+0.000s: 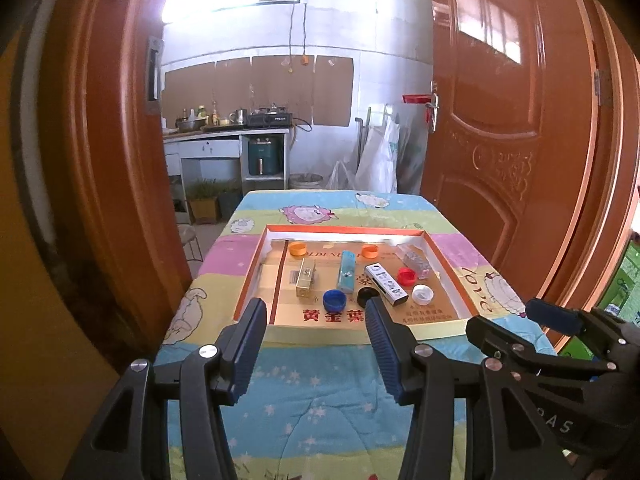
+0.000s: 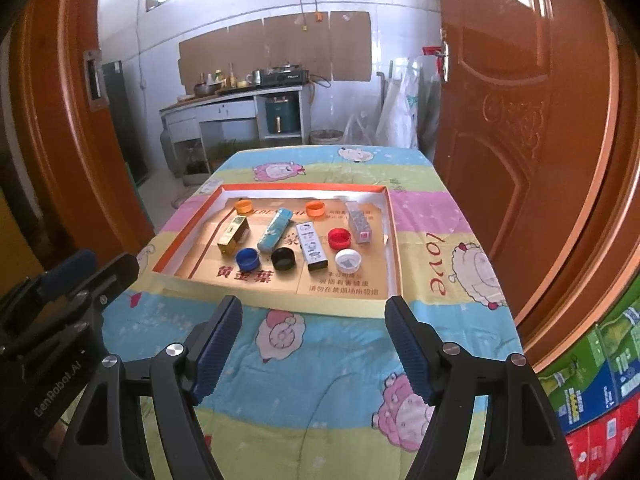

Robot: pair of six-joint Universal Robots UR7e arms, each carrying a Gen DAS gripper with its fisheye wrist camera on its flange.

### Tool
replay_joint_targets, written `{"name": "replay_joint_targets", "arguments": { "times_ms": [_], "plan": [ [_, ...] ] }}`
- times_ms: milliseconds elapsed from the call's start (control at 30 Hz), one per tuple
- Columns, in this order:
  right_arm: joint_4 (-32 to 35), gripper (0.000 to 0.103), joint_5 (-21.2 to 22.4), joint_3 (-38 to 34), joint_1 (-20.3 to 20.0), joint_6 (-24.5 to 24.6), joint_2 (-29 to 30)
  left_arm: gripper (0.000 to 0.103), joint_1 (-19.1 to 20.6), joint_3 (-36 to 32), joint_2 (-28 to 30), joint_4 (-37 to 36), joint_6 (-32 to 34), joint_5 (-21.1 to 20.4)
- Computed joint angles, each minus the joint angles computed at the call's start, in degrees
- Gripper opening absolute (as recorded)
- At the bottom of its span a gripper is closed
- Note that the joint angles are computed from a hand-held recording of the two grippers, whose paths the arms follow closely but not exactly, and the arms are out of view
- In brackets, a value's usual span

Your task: Organize rigid objects

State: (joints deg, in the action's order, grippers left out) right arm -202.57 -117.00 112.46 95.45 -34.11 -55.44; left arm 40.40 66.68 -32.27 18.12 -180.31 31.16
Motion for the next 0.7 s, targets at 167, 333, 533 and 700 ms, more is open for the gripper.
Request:
{"name": "replay_joint_targets", "arguments": {
  "times_ms": [167,333,533,700],
  "plan": [
    [-2.5,0.075,-0.53,2.39,0.86,-0.15,-1.0,0.051,-1.96,4.22,-2.14,-3.21,0.22,-2.37],
    [-5.49,0.075,-1.51,4.49,1.94,-0.59,-1.76,0.051,-3.61,6.48,-3.13,-2.59,-2.64,-3.3],
    [-8.09,0.075,-2.24,7.47,3.1,-0.6,-3.18,0.051,-5.69,9.65,-4.36,-2.51,-5.85,-5.07],
    [-10.05,0.075,-2.51,9.6,4.03,-0.86,-4.09,0.05,-7.43,12.53,-5.67,-3.73,-6.71,-6.42]
  ]
}}
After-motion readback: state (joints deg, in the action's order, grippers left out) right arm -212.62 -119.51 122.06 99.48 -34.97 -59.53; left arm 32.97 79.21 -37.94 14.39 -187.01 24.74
